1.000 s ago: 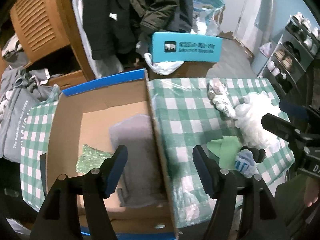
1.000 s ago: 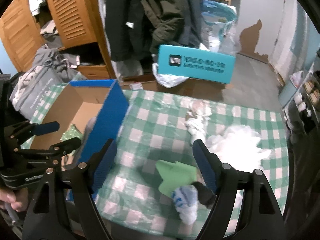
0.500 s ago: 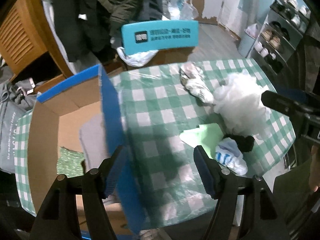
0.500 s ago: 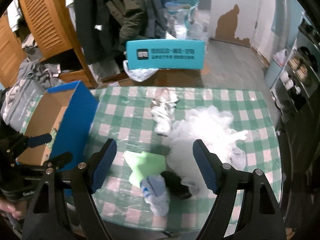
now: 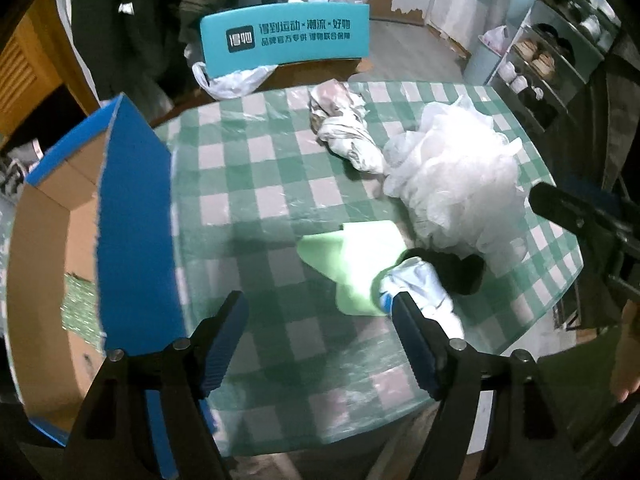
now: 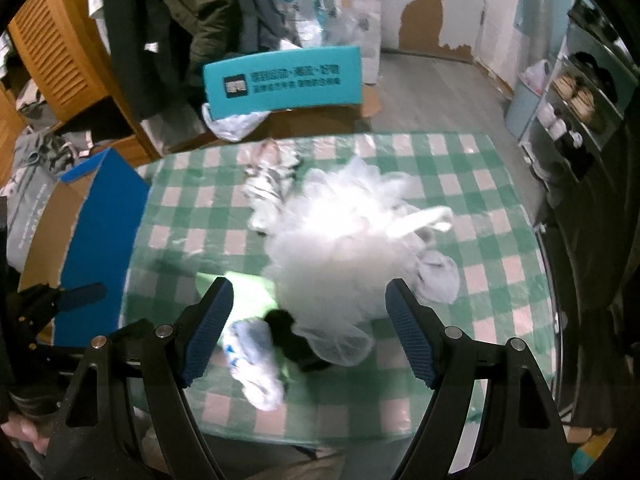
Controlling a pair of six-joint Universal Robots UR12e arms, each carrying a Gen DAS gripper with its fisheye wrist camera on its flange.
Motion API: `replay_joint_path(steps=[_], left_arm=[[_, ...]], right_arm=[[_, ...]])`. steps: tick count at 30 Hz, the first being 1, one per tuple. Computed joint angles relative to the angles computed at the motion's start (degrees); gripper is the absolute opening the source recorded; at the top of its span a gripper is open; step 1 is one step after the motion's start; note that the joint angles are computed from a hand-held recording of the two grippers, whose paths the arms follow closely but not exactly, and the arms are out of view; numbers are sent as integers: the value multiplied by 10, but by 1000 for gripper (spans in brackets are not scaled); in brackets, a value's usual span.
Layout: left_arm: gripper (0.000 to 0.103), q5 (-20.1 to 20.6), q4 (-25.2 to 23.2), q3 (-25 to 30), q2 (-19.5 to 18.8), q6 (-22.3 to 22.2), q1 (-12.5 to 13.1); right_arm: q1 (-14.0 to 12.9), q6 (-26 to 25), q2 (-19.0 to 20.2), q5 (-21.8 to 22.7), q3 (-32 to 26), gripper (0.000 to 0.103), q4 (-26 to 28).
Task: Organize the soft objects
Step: 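Move the left tool to the rolled blue-white sock and grasp it, then grasp the white mesh bath puff with the right tool and lift it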
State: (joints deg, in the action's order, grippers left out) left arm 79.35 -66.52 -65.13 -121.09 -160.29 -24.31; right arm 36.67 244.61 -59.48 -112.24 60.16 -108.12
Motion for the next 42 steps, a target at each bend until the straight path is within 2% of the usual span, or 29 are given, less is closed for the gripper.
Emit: replay_joint_path(steps=[6, 11, 18, 25, 32, 34, 38, 42], left_arm=[[77, -9, -21, 3, -6, -15, -13], [77, 6, -18, 1, -12, -22, -25], [77, 7, -47, 8, -23, -43, -33], [81, 21, -43, 5, -29, -31, -45], [80, 31, -67, 13, -43, -19, -46], [77, 28, -71, 17, -47, -22, -42], [57, 25, -78, 30, -55, -27, -34], [52, 15, -81, 40, -62, -34, -26]], right_arm=[[-3, 22, -16, 5, 31, 78, -2], [-7, 36, -28, 11, 53, 78, -7], [-10, 45, -37, 16, 71, 78, -17], [-13, 43, -38, 20, 76, 78, -26], [-16, 40, -37, 22, 76, 78, -30], [-17, 40, -36, 23, 75, 78, -30], [-20, 35, -31, 26, 70, 78, -28], [-26, 31, -25, 30, 66, 78, -28]])
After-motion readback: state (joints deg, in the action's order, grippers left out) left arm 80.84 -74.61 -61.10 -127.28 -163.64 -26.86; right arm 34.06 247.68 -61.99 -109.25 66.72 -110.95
